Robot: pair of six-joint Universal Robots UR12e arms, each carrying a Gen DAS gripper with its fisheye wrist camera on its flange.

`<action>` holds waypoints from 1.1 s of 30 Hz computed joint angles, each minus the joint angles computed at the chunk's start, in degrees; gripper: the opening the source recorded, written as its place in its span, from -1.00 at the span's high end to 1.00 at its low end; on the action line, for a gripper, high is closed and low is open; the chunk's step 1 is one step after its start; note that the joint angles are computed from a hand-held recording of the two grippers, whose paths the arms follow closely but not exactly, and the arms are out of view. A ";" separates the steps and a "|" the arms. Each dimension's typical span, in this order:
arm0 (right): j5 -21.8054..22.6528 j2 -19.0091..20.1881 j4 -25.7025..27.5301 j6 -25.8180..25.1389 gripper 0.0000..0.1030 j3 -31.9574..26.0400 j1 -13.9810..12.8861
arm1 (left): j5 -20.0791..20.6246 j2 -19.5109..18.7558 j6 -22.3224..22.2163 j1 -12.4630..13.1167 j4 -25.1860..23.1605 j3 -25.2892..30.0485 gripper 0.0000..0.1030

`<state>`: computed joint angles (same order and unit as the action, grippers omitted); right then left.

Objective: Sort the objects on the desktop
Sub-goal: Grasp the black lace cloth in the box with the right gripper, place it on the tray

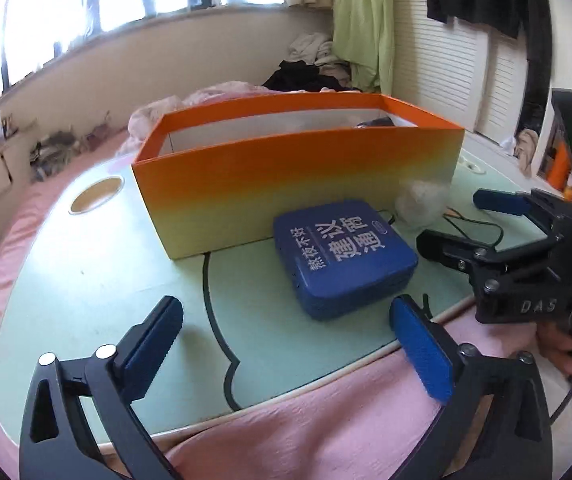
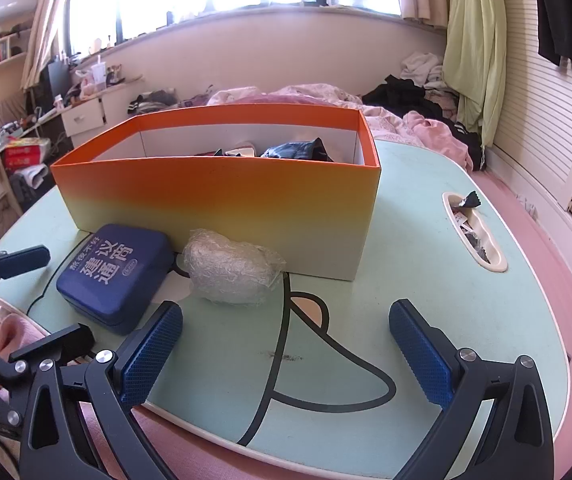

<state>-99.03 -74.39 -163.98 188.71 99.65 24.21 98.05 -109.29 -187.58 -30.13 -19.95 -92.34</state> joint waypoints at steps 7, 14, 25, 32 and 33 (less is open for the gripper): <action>0.54 -0.99 -7.42 0.52 -0.60 1.97 -0.14 | 0.99 0.42 -1.33 0.81 1.18 -0.87 -0.99; 11.00 -0.99 4.37 -0.40 -0.04 -7.43 -2.81 | 0.97 0.19 -1.20 0.77 1.25 -0.68 -0.99; 0.85 9.18 34.95 -4.92 0.26 -24.95 -1.25 | 1.18 -0.10 -1.23 0.50 1.05 -0.22 -0.99; 6.83 3.97 9.39 -0.20 0.83 -14.57 -2.33 | 1.17 -0.14 -1.28 0.47 0.91 -0.12 -0.99; 7.55 2.81 4.71 0.52 0.83 -12.41 -2.47 | 1.22 -0.13 -1.31 0.43 0.88 -0.12 -0.99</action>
